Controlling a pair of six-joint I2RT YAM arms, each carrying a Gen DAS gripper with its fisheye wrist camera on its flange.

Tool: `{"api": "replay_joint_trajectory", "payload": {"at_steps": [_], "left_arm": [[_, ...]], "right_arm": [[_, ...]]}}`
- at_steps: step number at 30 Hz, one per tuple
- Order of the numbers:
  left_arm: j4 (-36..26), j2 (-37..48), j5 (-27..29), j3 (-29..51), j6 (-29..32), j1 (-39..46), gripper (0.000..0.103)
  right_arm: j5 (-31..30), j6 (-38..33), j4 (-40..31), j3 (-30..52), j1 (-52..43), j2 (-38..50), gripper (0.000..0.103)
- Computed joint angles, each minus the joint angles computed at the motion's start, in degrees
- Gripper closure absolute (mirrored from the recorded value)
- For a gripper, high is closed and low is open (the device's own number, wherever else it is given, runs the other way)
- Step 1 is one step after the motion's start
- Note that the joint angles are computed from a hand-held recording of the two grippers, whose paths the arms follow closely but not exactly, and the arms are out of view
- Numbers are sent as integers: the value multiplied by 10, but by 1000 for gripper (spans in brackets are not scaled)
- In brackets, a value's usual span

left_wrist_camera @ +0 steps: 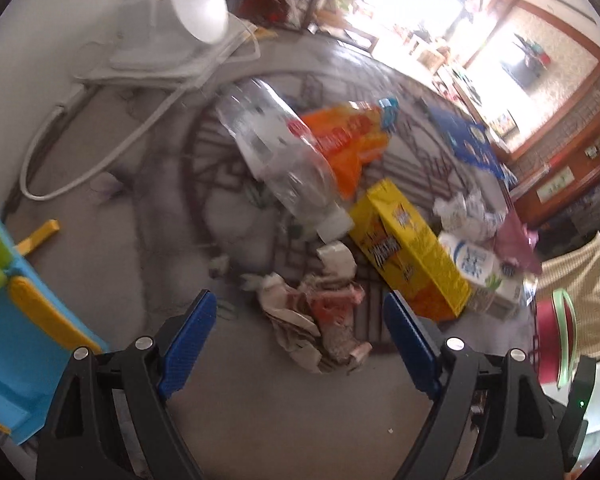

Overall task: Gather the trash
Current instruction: 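Grasp the brown box with the right tool while the left tool grasps crumpled paper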

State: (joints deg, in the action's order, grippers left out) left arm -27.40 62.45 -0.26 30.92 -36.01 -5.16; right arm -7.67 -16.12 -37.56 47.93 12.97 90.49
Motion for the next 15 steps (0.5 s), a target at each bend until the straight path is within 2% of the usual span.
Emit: {"api": "replay_joint_trajectory", "payload": {"at_steps": [3, 10, 13, 15], "left_arm": [[23, 41, 8, 3, -3, -23, 22], [79, 126, 21, 1, -28, -35, 23], [91, 142, 28, 1, -33, -36, 32], [99, 145, 35, -3, -37, -31, 48]], "right_arm": [[-10, 13, 0, -1, 1, -6, 59], [-27, 43, -11, 25, -7, -39, 60], [-35, 44, -13, 41, -14, -38, 60], [-37, 48, -18, 55, -11, -37, 59]]}}
